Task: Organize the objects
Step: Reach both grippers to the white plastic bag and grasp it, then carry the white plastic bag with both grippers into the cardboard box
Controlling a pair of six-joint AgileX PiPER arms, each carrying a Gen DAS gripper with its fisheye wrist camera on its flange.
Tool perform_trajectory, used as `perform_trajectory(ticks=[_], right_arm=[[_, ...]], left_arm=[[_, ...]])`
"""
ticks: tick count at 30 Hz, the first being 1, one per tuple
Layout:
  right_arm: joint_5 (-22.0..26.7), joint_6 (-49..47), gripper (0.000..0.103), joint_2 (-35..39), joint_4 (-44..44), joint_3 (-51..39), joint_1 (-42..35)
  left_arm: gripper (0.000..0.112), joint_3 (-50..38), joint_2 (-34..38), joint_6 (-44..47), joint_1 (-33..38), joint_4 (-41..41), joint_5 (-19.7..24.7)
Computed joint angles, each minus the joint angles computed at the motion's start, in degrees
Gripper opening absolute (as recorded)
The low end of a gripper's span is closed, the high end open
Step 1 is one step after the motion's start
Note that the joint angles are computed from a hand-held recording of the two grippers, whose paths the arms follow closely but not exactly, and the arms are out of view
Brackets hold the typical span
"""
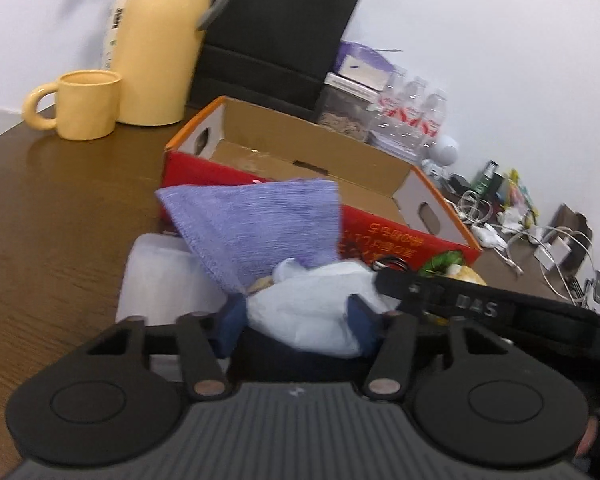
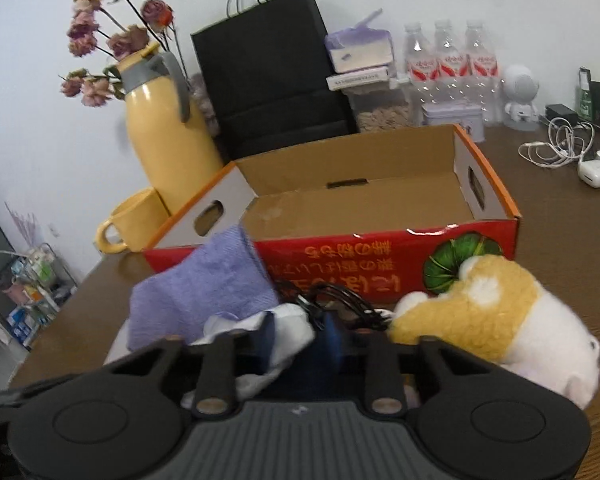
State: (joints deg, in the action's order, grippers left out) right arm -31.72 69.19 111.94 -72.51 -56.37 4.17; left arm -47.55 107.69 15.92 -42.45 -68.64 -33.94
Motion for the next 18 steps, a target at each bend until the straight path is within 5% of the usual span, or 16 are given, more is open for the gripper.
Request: perform_trajectory(ticks=[3, 4, 5, 7, 15, 17, 18], right_arm=[[-1.5, -4.3, 0.005, -2.5, 3.7, 4.2, -0.5], [-2.6, -5.7, 0.005, -4.2, 4.4, 6.5, -1.3], [-4.4, -7.1, 0.005, -6.4, 4.6, 9.5, -2.5], [-6.5, -11.5, 0.002, -11.3, 4.6, 16.2, -4.4], [-9.4, -20.7, 0.002, -24.0, 0.3, 38.3, -10.7], [-9.0, -21.9, 0.006, -23.6, 0.2, 38.9, -13.3], [-9.0, -22.6, 0.009, -23.1, 2.1, 38.7, -14.0]], left_arm=[[0.027, 3.8, -2.5, -4.4, -0.7, 1.6, -1.0], [0.008, 5.9, -4.0, -7.1, -1.3, 3.0, -1.5], [0.003, 7.9, -5.5, -9.3, -2.3, 4.0, -2.1], [0.003, 11.6, -7.7, -14.5, -4.7, 8.1, -2.5], [0.006, 15.8, -7.6, -10.6, -21.8, -5.9, -8.6], [0.016, 15.4, -7.4, -5.6, -23.6, -11.8, -11.0], [0.032, 14.8, -7.3, -3.3, -23.1, -14.2, -11.9]])
